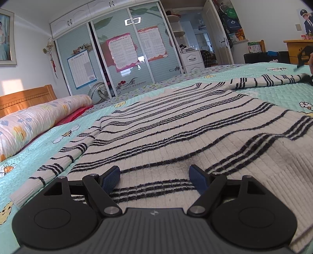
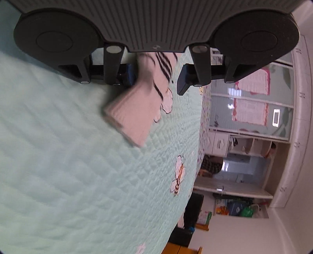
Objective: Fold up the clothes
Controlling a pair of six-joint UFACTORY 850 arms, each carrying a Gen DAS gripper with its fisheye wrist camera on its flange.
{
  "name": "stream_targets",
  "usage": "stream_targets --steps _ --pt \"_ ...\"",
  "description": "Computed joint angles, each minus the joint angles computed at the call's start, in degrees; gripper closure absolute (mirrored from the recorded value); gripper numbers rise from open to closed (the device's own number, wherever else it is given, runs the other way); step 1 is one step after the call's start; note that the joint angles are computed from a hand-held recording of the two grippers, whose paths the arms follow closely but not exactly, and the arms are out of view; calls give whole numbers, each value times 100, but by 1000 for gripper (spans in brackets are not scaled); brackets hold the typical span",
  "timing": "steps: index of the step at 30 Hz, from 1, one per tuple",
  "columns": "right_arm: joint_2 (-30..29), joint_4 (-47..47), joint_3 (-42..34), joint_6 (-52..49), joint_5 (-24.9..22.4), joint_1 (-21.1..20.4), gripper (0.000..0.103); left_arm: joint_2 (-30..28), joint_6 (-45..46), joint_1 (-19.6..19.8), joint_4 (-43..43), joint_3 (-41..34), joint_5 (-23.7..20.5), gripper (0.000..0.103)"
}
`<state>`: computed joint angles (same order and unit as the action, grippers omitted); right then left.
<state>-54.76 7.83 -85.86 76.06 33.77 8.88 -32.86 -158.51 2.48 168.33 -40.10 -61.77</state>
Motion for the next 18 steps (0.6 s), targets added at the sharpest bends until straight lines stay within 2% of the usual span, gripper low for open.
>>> stream_targets --steps 1,2,5,8,11,13,15,18 --pt "-12 -2 -123 -213 -324 -31 93 1 -5 3 7 1 0 22" --pt "-3 150 -175 -594 -521 -27 96 2 -16 9 19 2 5 22" --pt "88 621 35 -1381 -353 37 97 4 -60 32 65 2 20 22" --pt "55 533 135 -1287 -112 26 98 20 -124 63 130 2 57 22" --pt "69 720 -37 -1579 -459 14 97 43 -210 100 217 1 113 22" --pt "109 1106 -152 -2173 -656 52 97 83 -272 134 292 6 197 22" --pt "173 1680 -198 -2993 -647 115 97 163 -373 181 409 21 336 22" --pt "258 2178 -246 -3789 -666 184 97 469 -796 333 882 87 776 23"
